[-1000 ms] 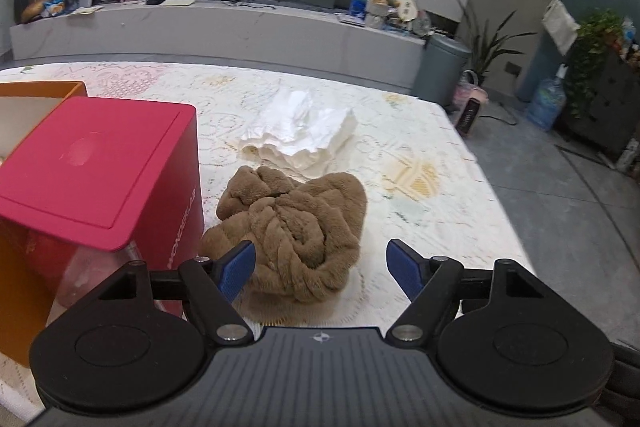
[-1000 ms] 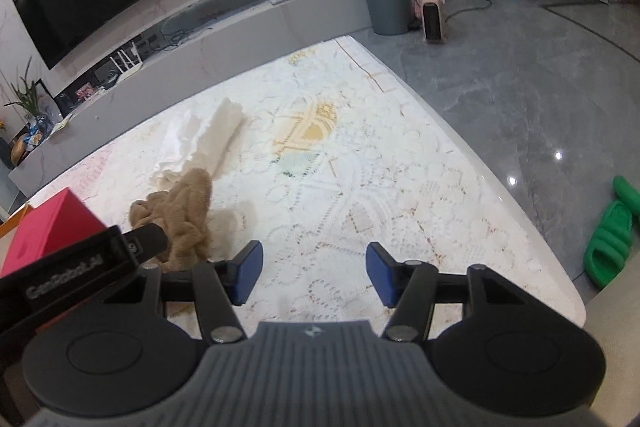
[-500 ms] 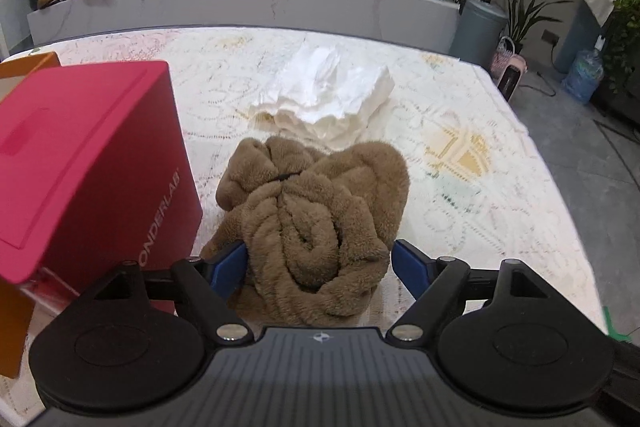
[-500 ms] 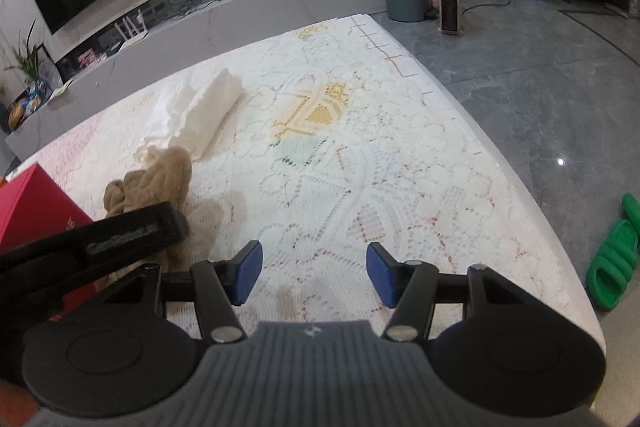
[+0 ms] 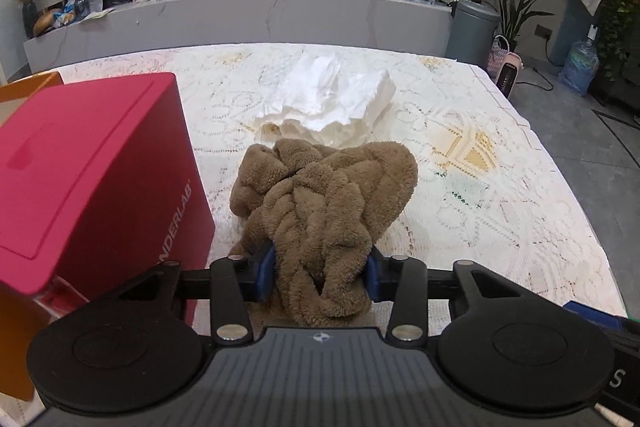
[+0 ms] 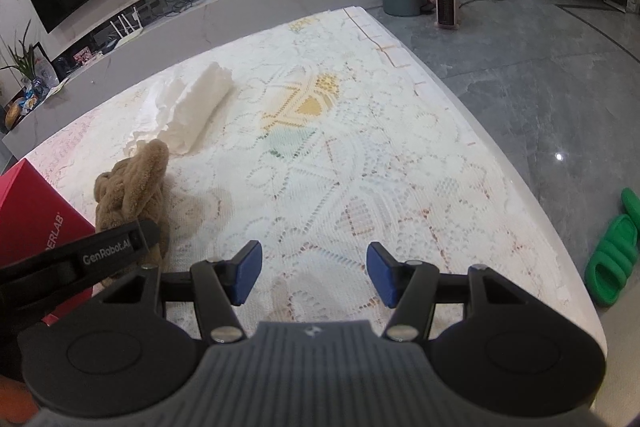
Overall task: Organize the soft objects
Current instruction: 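Grasp the brown fluffy towel with the left tool and lift it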
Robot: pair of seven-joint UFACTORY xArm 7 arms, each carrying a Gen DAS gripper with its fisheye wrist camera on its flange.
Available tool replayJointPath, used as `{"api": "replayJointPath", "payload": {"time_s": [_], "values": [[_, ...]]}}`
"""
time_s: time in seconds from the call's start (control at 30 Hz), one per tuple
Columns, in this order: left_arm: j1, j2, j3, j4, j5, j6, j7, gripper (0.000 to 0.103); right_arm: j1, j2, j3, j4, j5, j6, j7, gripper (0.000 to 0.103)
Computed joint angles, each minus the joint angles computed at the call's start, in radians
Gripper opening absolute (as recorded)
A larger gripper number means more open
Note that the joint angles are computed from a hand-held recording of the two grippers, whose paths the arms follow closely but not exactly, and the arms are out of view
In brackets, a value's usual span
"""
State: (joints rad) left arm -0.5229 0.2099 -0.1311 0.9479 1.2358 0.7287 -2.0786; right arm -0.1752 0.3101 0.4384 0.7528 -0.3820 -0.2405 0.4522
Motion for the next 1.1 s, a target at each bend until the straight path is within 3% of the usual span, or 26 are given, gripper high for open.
{"api": "replayJointPath", "payload": {"time_s": [0.07,0.27,0.43,0.5,0.57,0.73,0.9,1.1], "values": [[0.003,-0.02,0.001,-0.014,0.011,-0.01,-0.007,0.046,-0.053,0.003,0.047,-0.006,-0.033,-0.02,0.02,0.058],[0.038,-0.106,-0.011,-0.047,0.04,-0.048,0.023,0.045,-0.281,0.047,0.255,0.024,-0.279,-0.028,0.165,0.058],[0.089,-0.179,-0.022,-0.059,0.061,-0.068,0.062,0.045,-0.356,0.091,0.365,0.101,-0.335,0.027,0.145,0.058],[0.12,-0.2,-0.02,-0.061,0.052,-0.094,0.093,0.045,-0.37,0.123,0.405,0.144,-0.323,0.05,0.114,0.064],[0.153,-0.215,-0.014,-0.061,0.041,-0.125,0.132,0.045,-0.34,0.15,0.407,0.194,-0.299,0.066,0.079,0.072],[0.227,-0.228,0.002,-0.058,0.013,-0.184,0.232,0.045,-0.215,0.258,0.374,0.355,-0.23,0.147,-0.006,0.075],[0.278,-0.22,0.017,-0.059,-0.011,-0.227,0.293,0.046,0.009,0.361,0.229,0.558,-0.158,0.233,-0.048,0.088],[0.317,-0.192,0.042,-0.061,-0.014,-0.278,0.314,0.046,0.198,0.503,0.115,0.806,-0.077,0.342,-0.09,0.094]]}}
